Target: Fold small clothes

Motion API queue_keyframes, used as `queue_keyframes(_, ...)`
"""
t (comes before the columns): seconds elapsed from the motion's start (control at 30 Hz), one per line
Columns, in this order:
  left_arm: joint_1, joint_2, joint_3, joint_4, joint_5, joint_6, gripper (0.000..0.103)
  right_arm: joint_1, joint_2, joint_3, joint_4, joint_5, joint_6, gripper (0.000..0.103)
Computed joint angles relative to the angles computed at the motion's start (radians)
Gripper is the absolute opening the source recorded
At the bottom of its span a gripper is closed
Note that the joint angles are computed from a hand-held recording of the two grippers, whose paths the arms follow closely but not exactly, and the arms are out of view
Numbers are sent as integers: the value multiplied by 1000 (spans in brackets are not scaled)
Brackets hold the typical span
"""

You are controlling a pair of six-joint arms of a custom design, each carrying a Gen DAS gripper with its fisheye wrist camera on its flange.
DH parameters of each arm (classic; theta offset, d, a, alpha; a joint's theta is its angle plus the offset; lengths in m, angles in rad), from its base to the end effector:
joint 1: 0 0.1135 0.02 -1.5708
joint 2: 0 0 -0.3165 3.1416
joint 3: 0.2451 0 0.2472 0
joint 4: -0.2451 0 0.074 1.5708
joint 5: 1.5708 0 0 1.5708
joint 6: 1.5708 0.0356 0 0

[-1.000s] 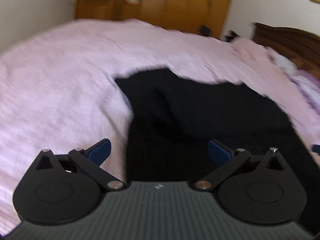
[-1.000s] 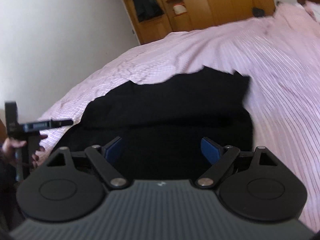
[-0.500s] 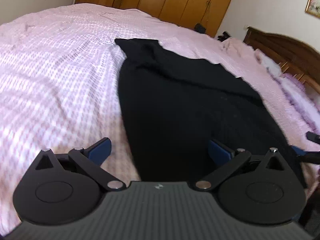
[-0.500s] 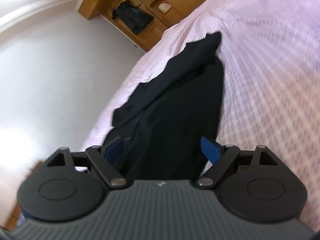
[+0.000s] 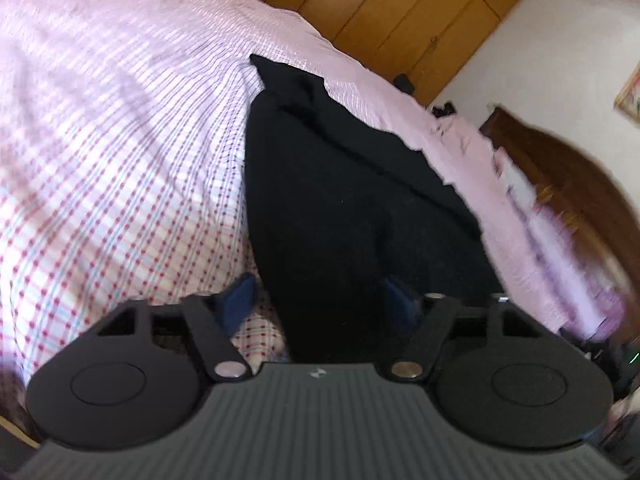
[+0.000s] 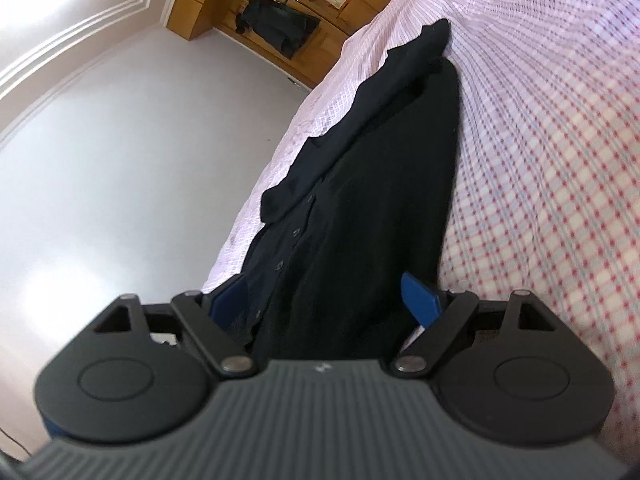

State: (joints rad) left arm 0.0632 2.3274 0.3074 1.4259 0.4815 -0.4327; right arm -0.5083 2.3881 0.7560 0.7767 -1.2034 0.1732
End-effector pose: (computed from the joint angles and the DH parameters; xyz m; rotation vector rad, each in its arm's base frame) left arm 0.2751 0.0009 0.0425 -0.2570 2.1635 -0.7322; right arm 0.3245 -0.1427 0.0215 0.1826 2.0343 1.2161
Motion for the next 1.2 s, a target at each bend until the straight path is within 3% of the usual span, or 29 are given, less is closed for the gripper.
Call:
queue_keyframes(0.1, 35, 37, 28, 13, 79, -33, 63, 2, -13, -21, -20, -3, -39, 85)
queue_keyframes(0.2, 37, 32, 141, -100, 110, -69, 62, 14, 4, -7, 15, 3, 2, 81)
queue_keyframes(0.3, 37, 48, 255, -175, 138, -110, 62, 22, 58, 36, 150, 2, 173, 70)
queue_keyframes(0.43, 43, 59, 278, -181, 166, -116, 62, 16, 147, 59, 395, -43, 443, 68)
queue_keyframes(0.53, 56, 61, 208, -134, 213, -97, 59, 7, 152, 51, 341, -137, 410, 68)
queue_keyframes(0.67, 65, 72, 108, -51, 256, -67, 58, -6, 78, 11, 100, -136, 156, 67)
queue_keyframes(0.73, 73, 91, 59, 13, 265, -62, 58, -35, 57, -42, 164, -111, 181, 67)
queue_keyframes(0.83, 91, 128, 13, 102, 282, -87, 58, -115, 71, -129, 412, -93, 332, 68)
queue_keyframes(0.87, 100, 137, 2, 119, 290, -89, 58, -142, 69, -145, 438, -73, 349, 69)
queue_keyframes(0.97, 93, 141, 3, 122, 274, -94, 58, -177, 70, -148, 436, -31, 369, 68)
queue_keyframes(1.1, 16, 109, 75, 62, 199, -148, 58, -102, 51, -61, 265, 34, 275, 69)
queue_keyframes(1.2, 6, 105, 92, 54, 183, -164, 58, -46, 90, -2, 334, 43, 354, 68)
